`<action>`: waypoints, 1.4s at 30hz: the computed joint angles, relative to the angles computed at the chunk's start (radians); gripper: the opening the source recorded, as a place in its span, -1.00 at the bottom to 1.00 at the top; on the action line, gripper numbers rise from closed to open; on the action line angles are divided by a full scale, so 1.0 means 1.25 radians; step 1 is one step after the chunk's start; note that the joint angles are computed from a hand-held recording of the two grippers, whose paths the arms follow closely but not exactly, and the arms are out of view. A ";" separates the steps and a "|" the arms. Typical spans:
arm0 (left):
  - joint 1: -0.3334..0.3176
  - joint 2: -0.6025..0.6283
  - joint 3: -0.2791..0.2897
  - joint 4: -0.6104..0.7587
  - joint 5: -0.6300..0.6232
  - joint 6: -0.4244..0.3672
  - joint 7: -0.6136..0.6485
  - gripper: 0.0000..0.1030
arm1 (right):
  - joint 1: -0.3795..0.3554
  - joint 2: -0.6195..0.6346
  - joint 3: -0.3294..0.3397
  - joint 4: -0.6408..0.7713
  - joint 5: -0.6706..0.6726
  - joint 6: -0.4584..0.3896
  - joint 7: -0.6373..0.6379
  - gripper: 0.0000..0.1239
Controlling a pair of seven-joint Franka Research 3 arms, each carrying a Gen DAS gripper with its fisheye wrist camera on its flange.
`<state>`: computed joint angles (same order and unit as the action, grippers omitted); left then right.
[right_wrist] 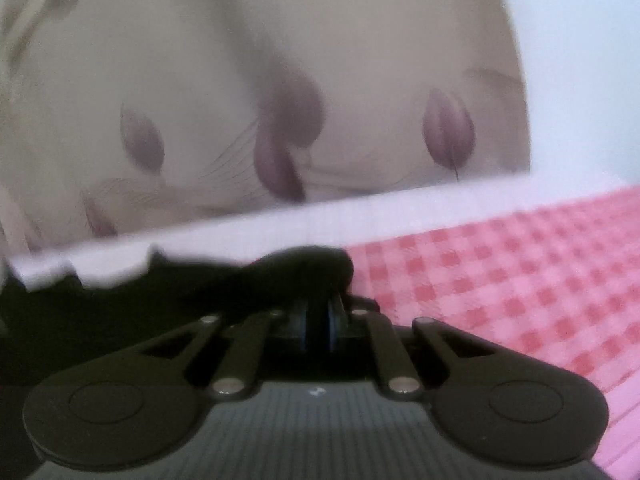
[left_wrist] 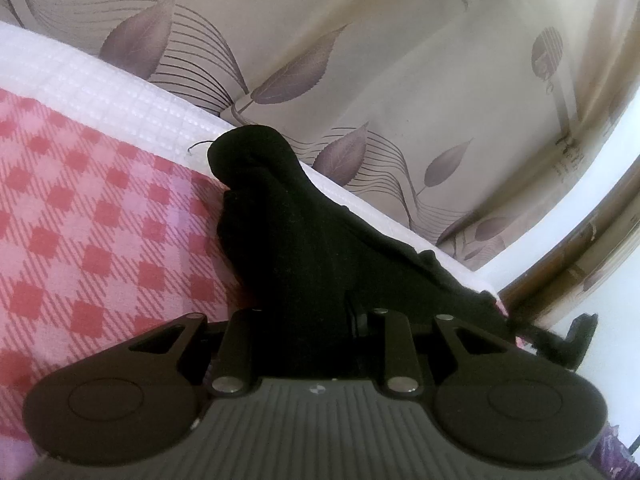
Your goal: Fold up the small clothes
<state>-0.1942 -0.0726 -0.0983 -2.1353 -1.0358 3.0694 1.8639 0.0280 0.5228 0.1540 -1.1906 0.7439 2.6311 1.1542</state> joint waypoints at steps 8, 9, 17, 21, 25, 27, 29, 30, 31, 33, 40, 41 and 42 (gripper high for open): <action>-0.002 0.000 0.002 0.007 -0.030 -0.007 0.024 -0.40 | -0.174 -0.274 0.076 -0.351 0.426 -0.133 -0.334 -0.81; -0.002 0.000 0.002 0.008 -0.038 -0.009 0.030 -0.40 | -0.175 -0.302 0.065 -0.383 0.434 -0.166 -0.354 -0.81; 0.003 -0.001 -0.003 0.006 -0.043 -0.006 0.035 -0.40 | -0.090 -0.426 -0.004 -0.522 0.296 -0.185 -0.373 -0.95; 0.002 -0.003 -0.003 0.003 -0.045 -0.002 0.034 -0.39 | -0.057 -0.478 -0.048 -0.572 0.305 -0.180 -0.386 -1.00; -0.003 -0.004 0.000 0.002 -0.055 0.001 0.041 -0.39 | -0.032 -0.529 -0.090 -0.639 0.227 -0.201 -0.364 -1.00; -0.003 -0.003 -0.001 0.002 -0.058 0.002 0.043 -0.39 | -0.018 -0.539 -0.120 -0.649 0.258 -0.217 -0.368 -1.00; -0.002 -0.003 -0.002 0.001 -0.050 0.004 0.037 -0.39 | -0.004 -0.544 -0.147 -0.642 0.268 -0.234 -0.347 -0.98; -0.003 -0.003 -0.001 0.002 -0.057 0.003 0.042 -0.39 | 0.007 -0.553 -0.152 -0.646 0.275 -0.204 -0.346 -0.97; -0.003 -0.003 0.000 0.002 -0.061 0.003 0.045 -0.39 | 0.022 -0.561 -0.155 -0.651 0.293 -0.171 -0.367 -0.96; -0.003 -0.003 -0.001 0.003 -0.062 0.003 0.046 -0.39 | 0.061 -0.565 -0.172 -0.637 0.381 -0.133 -0.474 -0.96; -0.004 -0.004 0.000 0.002 -0.064 0.004 0.046 -0.39 | 0.114 -0.409 -0.130 -0.467 0.322 -0.037 -0.520 -0.96; -0.004 -0.004 -0.001 0.002 -0.065 0.006 0.046 -0.39 | 0.113 -0.388 -0.125 -0.456 0.259 -0.019 -0.466 -0.96; -0.005 -0.004 0.001 0.003 -0.075 0.004 0.056 -0.39 | 0.112 -0.370 -0.124 -0.456 0.167 -0.005 -0.373 -0.98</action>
